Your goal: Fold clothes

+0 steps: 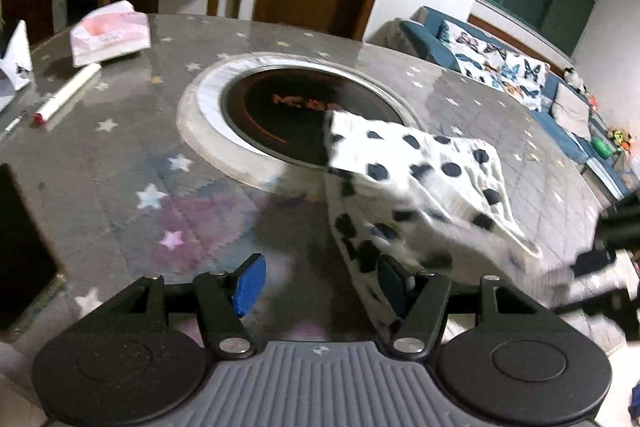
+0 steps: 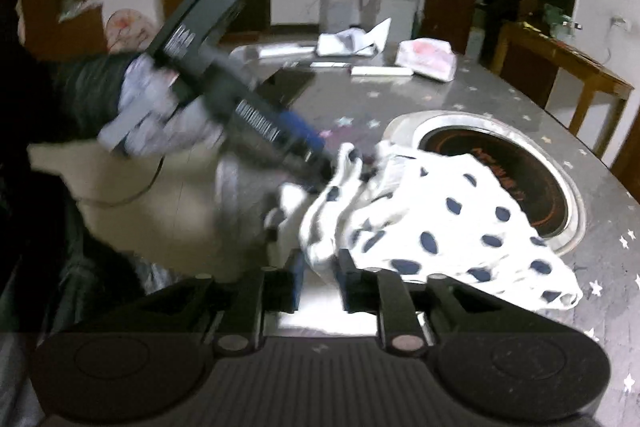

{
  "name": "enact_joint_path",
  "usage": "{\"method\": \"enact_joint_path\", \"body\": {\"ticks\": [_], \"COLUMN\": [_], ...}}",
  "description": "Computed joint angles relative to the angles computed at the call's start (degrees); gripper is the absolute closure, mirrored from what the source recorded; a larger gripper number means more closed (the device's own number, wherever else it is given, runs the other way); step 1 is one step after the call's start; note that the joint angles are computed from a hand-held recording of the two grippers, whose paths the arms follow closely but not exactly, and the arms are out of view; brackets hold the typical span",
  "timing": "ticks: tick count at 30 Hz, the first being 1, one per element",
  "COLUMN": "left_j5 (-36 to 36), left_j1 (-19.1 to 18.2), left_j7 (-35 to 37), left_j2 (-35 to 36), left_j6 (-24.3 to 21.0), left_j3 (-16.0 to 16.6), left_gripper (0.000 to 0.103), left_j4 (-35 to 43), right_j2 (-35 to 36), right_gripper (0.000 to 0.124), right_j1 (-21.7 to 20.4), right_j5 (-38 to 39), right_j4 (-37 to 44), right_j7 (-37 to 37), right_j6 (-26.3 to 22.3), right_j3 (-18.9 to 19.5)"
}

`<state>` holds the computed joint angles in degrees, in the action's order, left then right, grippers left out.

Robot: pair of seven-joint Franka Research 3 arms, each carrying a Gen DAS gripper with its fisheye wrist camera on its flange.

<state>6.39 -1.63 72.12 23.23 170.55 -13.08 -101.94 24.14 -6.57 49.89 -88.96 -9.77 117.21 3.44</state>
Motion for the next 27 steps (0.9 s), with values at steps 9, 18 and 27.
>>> {"method": "enact_joint_path", "body": {"ticks": [9, 18, 27], "left_j5": [2.75, 2.43, 0.85], "left_j1": [-0.74, 0.19, 2.90], "left_j7": [-3.71, -2.98, 0.50], "left_j2": [-0.76, -0.80, 1.34], "left_j6": [3.17, 3.59, 6.04], "left_j3": [2.21, 0.94, -3.34], "left_gripper": [0.038, 0.037, 0.037], "left_j4": [-0.09, 0.02, 3.51], "right_j2": [3.04, 13.81, 0.08], "right_gripper": [0.088, 0.101, 0.106], "right_j1": [-0.50, 0.52, 0.05], "right_j5": [4.58, -3.58, 0.68], "right_j4": [5.31, 17.91, -1.09], "right_j7": [12.62, 30.79, -2.69], "right_j6": [1.06, -0.03, 15.83], "right_j3": [0.01, 2.20, 5.01]}}
